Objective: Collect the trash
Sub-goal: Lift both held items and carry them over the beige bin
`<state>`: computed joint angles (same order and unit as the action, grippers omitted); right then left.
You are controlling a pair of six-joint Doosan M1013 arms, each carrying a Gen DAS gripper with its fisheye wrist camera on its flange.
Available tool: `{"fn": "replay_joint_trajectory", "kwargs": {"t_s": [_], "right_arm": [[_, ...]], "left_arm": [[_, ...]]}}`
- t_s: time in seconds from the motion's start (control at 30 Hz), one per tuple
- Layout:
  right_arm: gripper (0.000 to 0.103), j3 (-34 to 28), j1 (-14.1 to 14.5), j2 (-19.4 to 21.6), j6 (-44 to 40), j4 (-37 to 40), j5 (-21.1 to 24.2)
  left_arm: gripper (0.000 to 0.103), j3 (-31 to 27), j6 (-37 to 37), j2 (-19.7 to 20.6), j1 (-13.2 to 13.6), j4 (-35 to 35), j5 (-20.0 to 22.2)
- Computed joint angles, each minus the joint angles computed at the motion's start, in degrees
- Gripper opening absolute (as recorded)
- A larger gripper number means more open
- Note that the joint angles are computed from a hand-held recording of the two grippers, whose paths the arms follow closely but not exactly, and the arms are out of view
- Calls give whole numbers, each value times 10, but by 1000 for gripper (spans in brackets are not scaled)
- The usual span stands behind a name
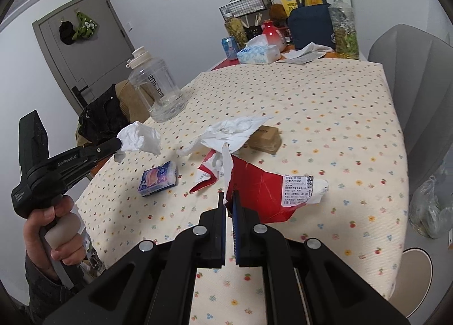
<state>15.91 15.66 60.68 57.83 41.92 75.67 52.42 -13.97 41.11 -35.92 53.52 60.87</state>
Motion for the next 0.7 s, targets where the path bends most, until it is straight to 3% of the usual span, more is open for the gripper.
{"fn": "replay_joint_trajectory", "kwargs": {"t_s": [0.4,0.7], "right_arm": [[5,60,-28,-34,-1,5,-53],[5,84,-50,-47,16,-1,-85]], "left_arm": [[3,-119,112,62,-5,-39,-21],[3,-276,238,141,-7,-103,-5]]}}
